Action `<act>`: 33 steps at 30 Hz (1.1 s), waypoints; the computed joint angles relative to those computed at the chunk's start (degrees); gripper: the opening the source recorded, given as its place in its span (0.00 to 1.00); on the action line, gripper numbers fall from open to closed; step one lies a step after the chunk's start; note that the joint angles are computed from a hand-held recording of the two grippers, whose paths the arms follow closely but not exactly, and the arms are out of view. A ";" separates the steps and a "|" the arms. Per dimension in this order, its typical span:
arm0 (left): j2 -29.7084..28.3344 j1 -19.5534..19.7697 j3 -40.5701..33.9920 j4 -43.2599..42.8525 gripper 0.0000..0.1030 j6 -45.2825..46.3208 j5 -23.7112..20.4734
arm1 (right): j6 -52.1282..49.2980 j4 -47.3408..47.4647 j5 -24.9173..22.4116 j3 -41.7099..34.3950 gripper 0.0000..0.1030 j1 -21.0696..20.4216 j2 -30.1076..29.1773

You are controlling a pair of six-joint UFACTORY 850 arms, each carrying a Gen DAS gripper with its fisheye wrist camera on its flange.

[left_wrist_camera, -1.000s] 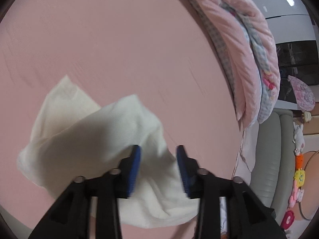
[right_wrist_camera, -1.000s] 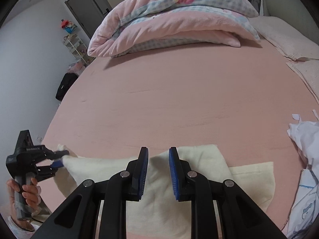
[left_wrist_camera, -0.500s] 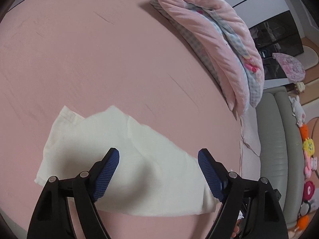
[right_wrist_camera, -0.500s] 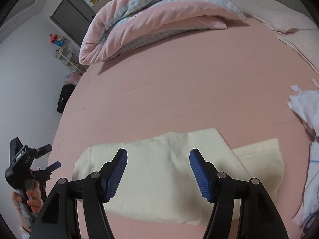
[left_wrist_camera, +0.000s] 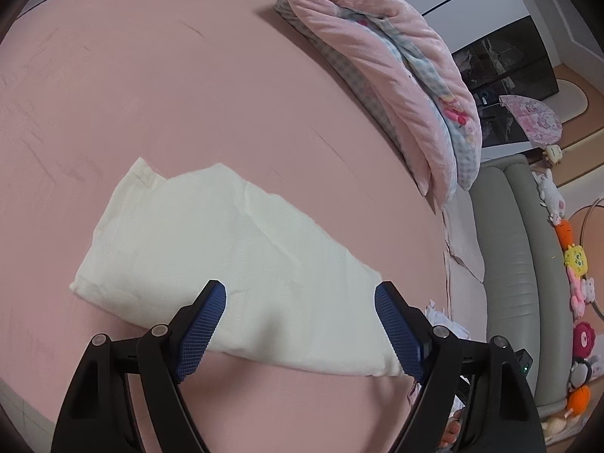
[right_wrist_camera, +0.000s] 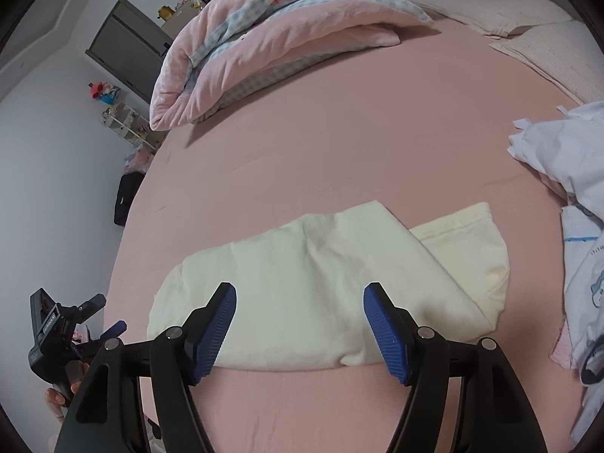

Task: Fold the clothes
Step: 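Open both grippers and release the folded cream garment, then grasp the folded cream garment's end with both grippers and lift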

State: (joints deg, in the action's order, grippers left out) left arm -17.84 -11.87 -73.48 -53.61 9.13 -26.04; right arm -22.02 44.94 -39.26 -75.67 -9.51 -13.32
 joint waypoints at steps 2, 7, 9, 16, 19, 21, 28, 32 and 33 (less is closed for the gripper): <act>0.72 0.07 1.37 -1.60 0.78 1.08 0.01 | 0.45 -0.73 -0.04 0.96 0.69 -0.15 0.77; 2.18 0.27 4.88 -6.94 0.78 5.42 0.26 | 0.25 -0.04 -0.38 3.38 0.69 -0.77 2.02; 2.64 0.24 6.05 -7.59 0.78 6.00 0.38 | 0.28 0.35 -0.68 4.31 0.69 -1.07 2.29; 3.61 0.94 11.17 -15.77 0.78 10.64 0.02 | 0.23 3.71 -1.78 8.63 0.69 -2.63 2.78; 3.88 1.22 13.30 -19.03 0.78 12.54 0.36 | -0.16 6.74 -2.14 11.04 0.69 -3.76 2.71; 4.06 1.29 14.50 -20.96 0.78 13.20 1.15 | 0.40 7.91 -2.40 12.48 0.69 -4.44 2.56; 4.14 1.60 17.35 -36.92 0.78 23.53 2.03 | -3.79 18.41 -1.76 17.43 0.69 -7.25 2.30; 3.54 2.02 18.75 -48.70 0.78 30.51 0.77 | -11.85 31.37 -2.10 20.83 0.72 -9.03 2.52; 3.11 2.10 18.78 -49.93 0.78 30.65 0.58 | -13.61 33.62 -2.08 21.40 0.73 -9.21 2.63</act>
